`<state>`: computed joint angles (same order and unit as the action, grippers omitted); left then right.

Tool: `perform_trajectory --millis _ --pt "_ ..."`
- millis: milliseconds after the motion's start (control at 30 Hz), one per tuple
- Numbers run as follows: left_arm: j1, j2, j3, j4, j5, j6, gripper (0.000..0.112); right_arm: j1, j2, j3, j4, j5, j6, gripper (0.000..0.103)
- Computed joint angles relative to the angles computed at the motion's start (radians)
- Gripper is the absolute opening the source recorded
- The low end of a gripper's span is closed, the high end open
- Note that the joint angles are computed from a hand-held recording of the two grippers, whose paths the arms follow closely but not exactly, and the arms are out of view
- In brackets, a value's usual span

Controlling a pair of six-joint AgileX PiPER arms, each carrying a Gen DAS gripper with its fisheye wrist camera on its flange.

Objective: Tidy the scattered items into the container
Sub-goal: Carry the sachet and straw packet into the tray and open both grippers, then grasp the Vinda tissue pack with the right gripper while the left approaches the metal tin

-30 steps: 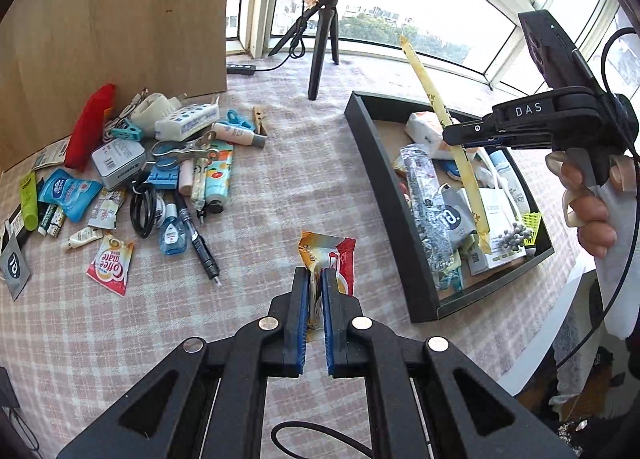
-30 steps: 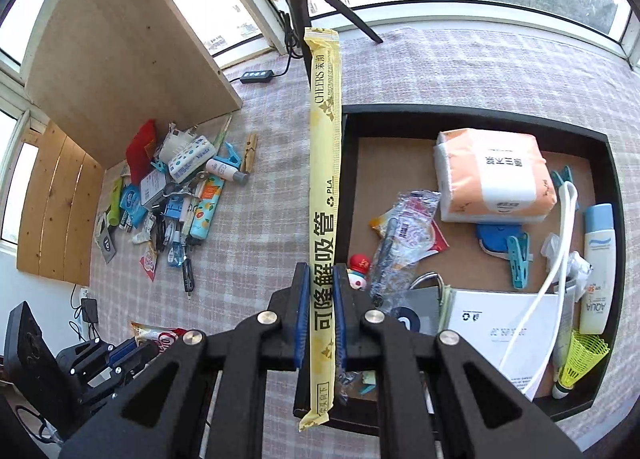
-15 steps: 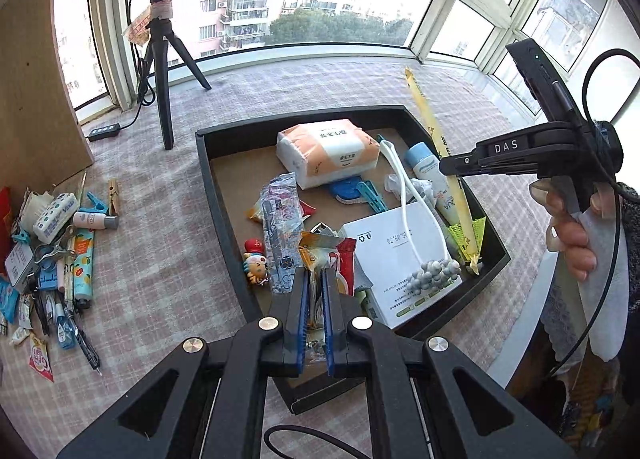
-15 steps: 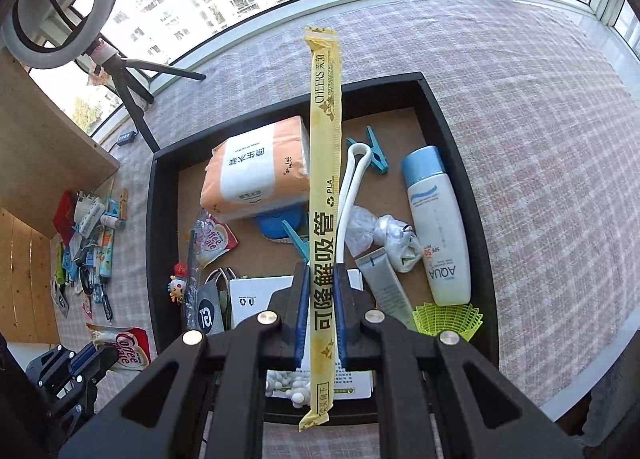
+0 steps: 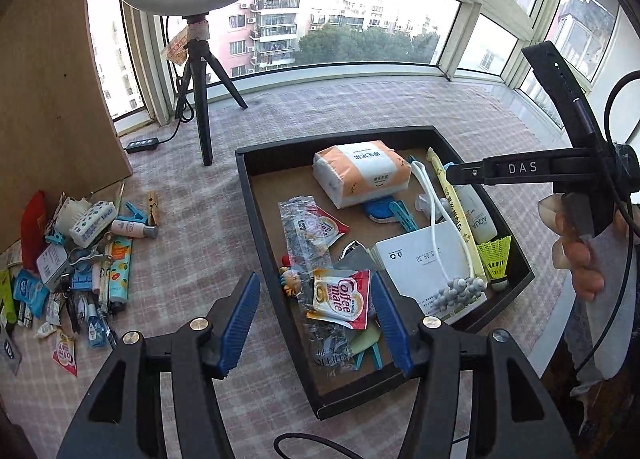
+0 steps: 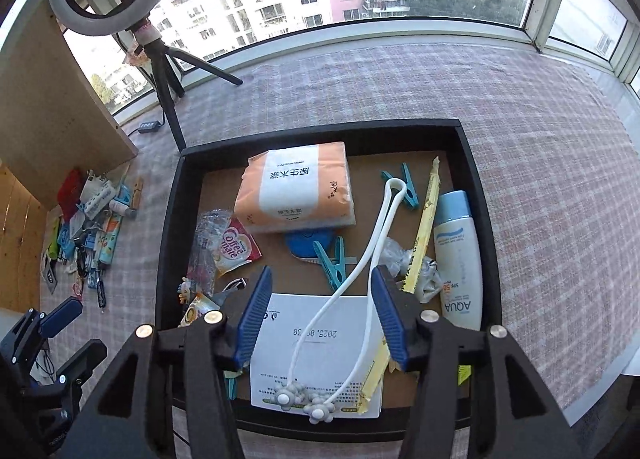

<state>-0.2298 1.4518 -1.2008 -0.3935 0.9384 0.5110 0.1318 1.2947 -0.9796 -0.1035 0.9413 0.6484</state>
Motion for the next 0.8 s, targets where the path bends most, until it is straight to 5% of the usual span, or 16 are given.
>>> perform_trajectory --millis 467,800 --pt "0.476 0.154 -0.090 -0.048 0.046 0.106 0.052 0.226 0.354 -0.357 0.097 -0.059 -0.081 0.058" --pt "0.664 0.420 -0.384 -0.004 0.092 0.178 0.056 0.311 0.760 -0.922 0.157 0.096 -0.218 0.063"
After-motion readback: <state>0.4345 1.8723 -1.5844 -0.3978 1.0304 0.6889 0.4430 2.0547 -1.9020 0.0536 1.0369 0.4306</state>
